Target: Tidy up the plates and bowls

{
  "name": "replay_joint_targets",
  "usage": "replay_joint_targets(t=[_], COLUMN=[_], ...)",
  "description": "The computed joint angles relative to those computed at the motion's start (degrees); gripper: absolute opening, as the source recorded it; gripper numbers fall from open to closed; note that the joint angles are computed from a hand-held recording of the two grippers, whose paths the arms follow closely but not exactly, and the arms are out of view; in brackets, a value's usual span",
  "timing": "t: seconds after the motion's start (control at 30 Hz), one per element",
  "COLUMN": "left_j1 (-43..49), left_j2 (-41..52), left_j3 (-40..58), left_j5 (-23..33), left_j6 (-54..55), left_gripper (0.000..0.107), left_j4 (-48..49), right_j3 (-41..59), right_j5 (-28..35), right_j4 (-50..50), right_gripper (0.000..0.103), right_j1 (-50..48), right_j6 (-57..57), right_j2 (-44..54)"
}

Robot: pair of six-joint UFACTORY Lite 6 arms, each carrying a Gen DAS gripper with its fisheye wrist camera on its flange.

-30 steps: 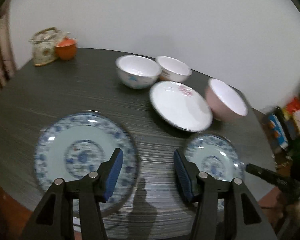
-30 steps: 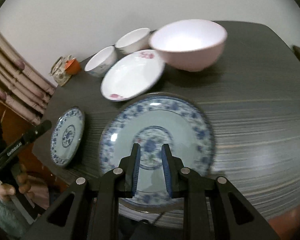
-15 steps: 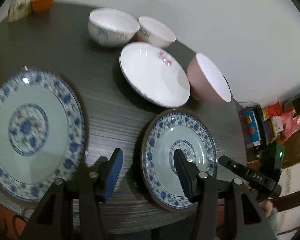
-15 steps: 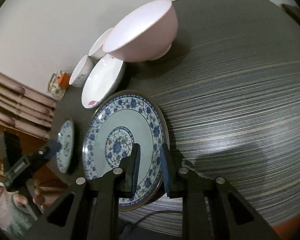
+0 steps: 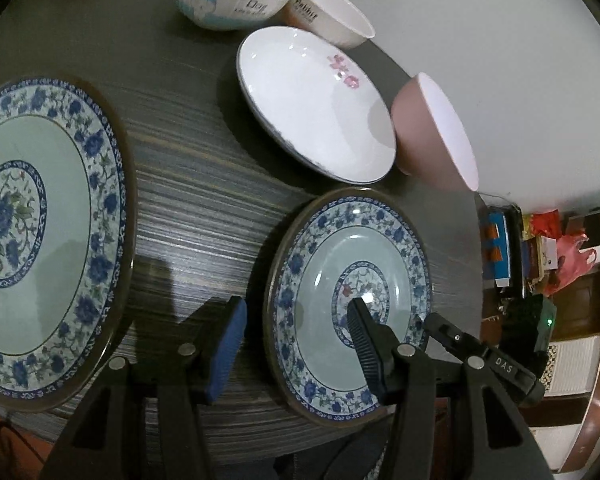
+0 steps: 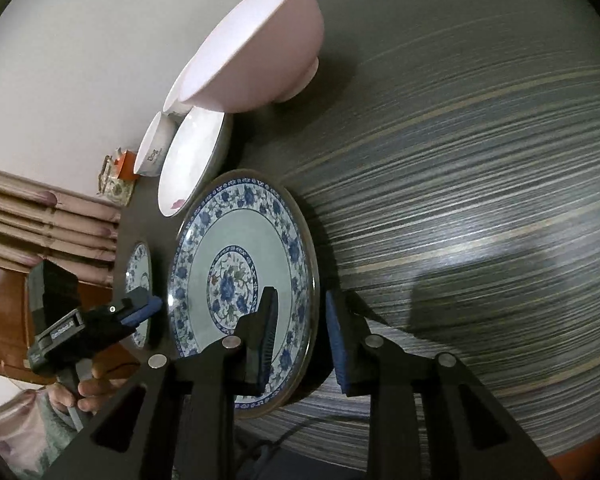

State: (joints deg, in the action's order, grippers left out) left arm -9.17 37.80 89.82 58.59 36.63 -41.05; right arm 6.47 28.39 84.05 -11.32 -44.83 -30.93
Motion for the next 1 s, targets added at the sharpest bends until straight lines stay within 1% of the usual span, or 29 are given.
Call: replay_joint_targets(t=[0.1, 0.17, 0.23, 0.4, 0.5, 0.53, 0.57, 0.67, 0.77, 0.83, 1.0], left_j1=[0.4, 0.2, 0.1, -1.1, -1.9, -2.3, -2.7, -3.6, -3.9, -3.8, -2.5], left_j2=[1.5, 2.5, 3.4, 4.5, 4.3, 4.2, 4.3, 3.7, 3.1, 2.7, 0.9], left_j3=[1.4, 2.5, 3.3, 3.9, 3.7, 3.7, 3.6, 3.1, 2.6, 2.1, 0.9], left_j5=[1.3, 1.1, 1.1, 0.6, 0.0, -0.2, -0.3, -2.2, -3.5, -3.9, -4.1], left_j6=[-1.0, -1.8, -2.5, -2.9, -2.8, -2.9, -2.7, -3.7, -4.2, -3.6, -1.1], left_gripper=[0.054, 0.054, 0.054, 0.052, 0.052, 0.049, 0.037, 0.026, 0.019, 0.017, 0.017], left_j4=[0.2, 0.7, 1.2, 1.9, 2.0, 2.1, 1.9, 4.0, 5.4, 5.3, 4.6], right_j3=[0.4, 0.5, 0.3, 0.4, 0.7, 0.8, 0.8, 1.0, 0.8, 1.0, 0.9], right_j5=[-1.3, -0.8, -1.3, -1.2, -2.0, -2.0, -1.9, -1.9, -2.5, -3.2, -4.5], right_j4=[1.8, 4.4, 4.9, 9.1, 10.7, 11.2, 12.0, 14.7, 14.4, 14.1, 12.9], right_gripper=[0.024, 0.024, 0.024, 0.021, 0.016, 0.015, 0.014, 0.012, 0.012, 0.012, 0.012], right_j1=[1.6, 1.5, 1.5, 1.7, 2.2, 2.2, 2.0, 2.5, 3.0, 3.7, 5.1], right_j6=[-1.0, -3.9, -4.4, -8.5, -9.7, -10.3, -11.1, -13.6, -13.1, -12.4, -10.2], right_j2=[1.1, 2.3, 2.1, 3.9, 4.8, 5.3, 5.7, 7.4, 6.8, 6.6, 5.2])
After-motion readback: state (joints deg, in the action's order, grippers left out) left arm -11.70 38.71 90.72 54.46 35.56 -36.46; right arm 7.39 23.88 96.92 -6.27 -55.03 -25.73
